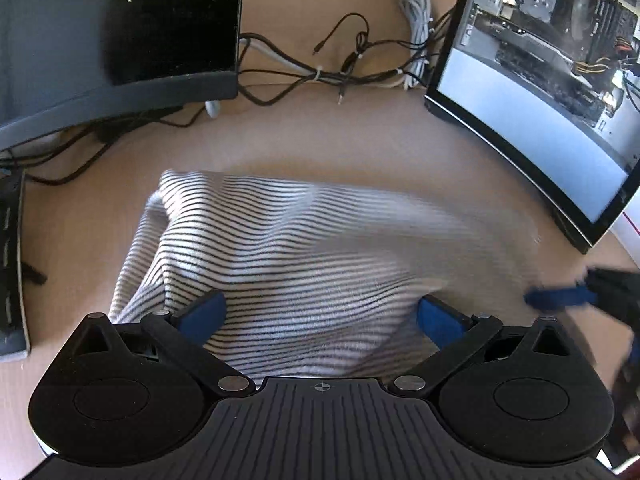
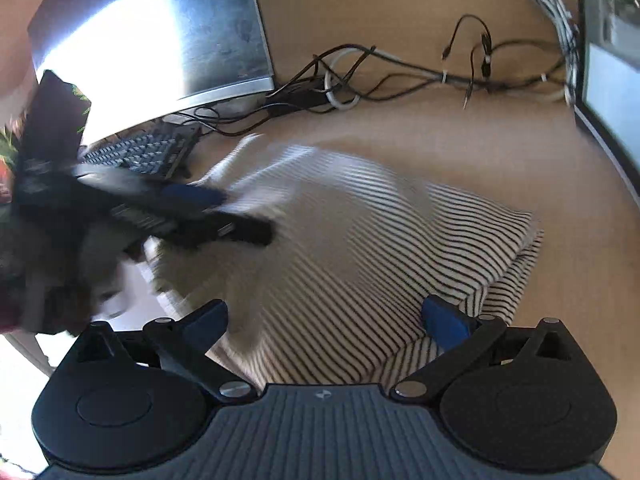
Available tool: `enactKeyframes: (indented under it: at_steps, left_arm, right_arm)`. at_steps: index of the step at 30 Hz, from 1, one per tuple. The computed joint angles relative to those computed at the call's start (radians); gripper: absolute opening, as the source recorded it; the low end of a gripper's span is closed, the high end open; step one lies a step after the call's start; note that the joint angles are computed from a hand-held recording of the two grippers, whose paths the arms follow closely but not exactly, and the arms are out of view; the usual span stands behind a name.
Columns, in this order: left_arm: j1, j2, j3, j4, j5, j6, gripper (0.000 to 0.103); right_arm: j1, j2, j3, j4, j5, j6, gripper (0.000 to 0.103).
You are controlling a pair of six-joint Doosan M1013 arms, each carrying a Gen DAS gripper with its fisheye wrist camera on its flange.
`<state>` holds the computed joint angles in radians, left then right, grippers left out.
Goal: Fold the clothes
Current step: 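Grasp the sweater edge with the right gripper, tuck it under, release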
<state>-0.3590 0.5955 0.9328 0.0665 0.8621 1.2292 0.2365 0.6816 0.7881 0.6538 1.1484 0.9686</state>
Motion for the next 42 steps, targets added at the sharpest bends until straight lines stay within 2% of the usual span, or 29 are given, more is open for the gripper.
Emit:
enactKeyframes:
  at_steps: [4, 8, 11, 13, 14, 15, 17, 21, 22, 24, 25, 27, 30, 32, 34, 38, 42]
  left_arm:
    - [0.019, -0.017, 0.027, -0.074, -0.040, 0.034, 0.103]
    - [0.013, -0.092, 0.129, -0.068, -0.119, -0.095, 0.103]
    - [0.021, -0.148, 0.233, -0.210, -0.216, -0.065, 0.103]
    - [0.020, -0.159, 0.267, -0.224, -0.231, -0.070, 0.103]
    - [0.019, -0.164, 0.284, -0.211, -0.249, -0.085, 0.103]
    - [0.020, -0.170, 0.299, -0.218, -0.272, -0.092, 0.103]
    - [0.026, -0.173, 0.299, -0.240, -0.277, -0.129, 0.103]
    - [0.034, -0.165, 0.287, -0.250, -0.279, -0.184, 0.103]
    - [0.026, -0.166, 0.284, -0.185, -0.275, -0.255, 0.103]
    - [0.007, -0.166, 0.278, -0.056, -0.260, -0.395, 0.103]
    - [0.000, -0.174, 0.287, -0.022, -0.270, -0.465, 0.103]
    - [-0.003, -0.174, 0.286, -0.010, -0.264, -0.491, 0.103]
    - [-0.004, -0.163, 0.268, -0.009, -0.244, -0.508, 0.103]
    - [0.001, -0.137, 0.230, -0.035, -0.212, -0.482, 0.103]
    - [0.007, -0.107, 0.189, -0.059, -0.180, -0.436, 0.103]
    - [0.020, -0.050, 0.095, -0.137, -0.100, -0.252, 0.103]
    - [0.029, 0.022, -0.029, -0.197, 0.013, -0.041, 0.103]
  right_arm:
    - [0.023, -0.028, 0.033, -0.064, -0.026, 0.074, 0.103]
    - [0.033, -0.007, -0.020, -0.121, 0.020, 0.095, 0.103]
    - [0.017, 0.002, -0.063, -0.103, 0.063, 0.170, 0.103]
    - [0.010, -0.030, -0.028, -0.125, -0.027, 0.170, 0.099]
    - [0.010, -0.037, -0.026, -0.151, -0.062, 0.167, 0.087]
    - [0.009, -0.029, -0.050, -0.175, -0.069, 0.168, 0.065]
    - [0.007, 0.008, -0.129, -0.198, -0.038, 0.175, 0.046]
    - [0.015, 0.101, -0.271, -0.154, 0.033, 0.119, 0.046]
    - [0.019, 0.123, -0.294, -0.144, 0.045, 0.098, 0.046]
    - [0.031, 0.185, -0.386, -0.177, 0.127, 0.131, 0.048]
    - [0.038, 0.225, -0.453, -0.205, 0.191, 0.157, 0.049]
    - [0.039, 0.249, -0.485, -0.202, 0.231, 0.133, 0.055]
    - [0.029, 0.220, -0.410, -0.170, 0.178, 0.108, 0.063]
    - [0.017, 0.204, -0.366, -0.137, 0.163, 0.135, 0.063]
    - [0.013, 0.168, -0.293, -0.131, 0.112, 0.083, 0.063]
    - [-0.002, 0.078, -0.114, -0.110, -0.020, 0.083, 0.064]
    - [-0.013, -0.025, 0.086, -0.081, -0.193, 0.103, 0.065]
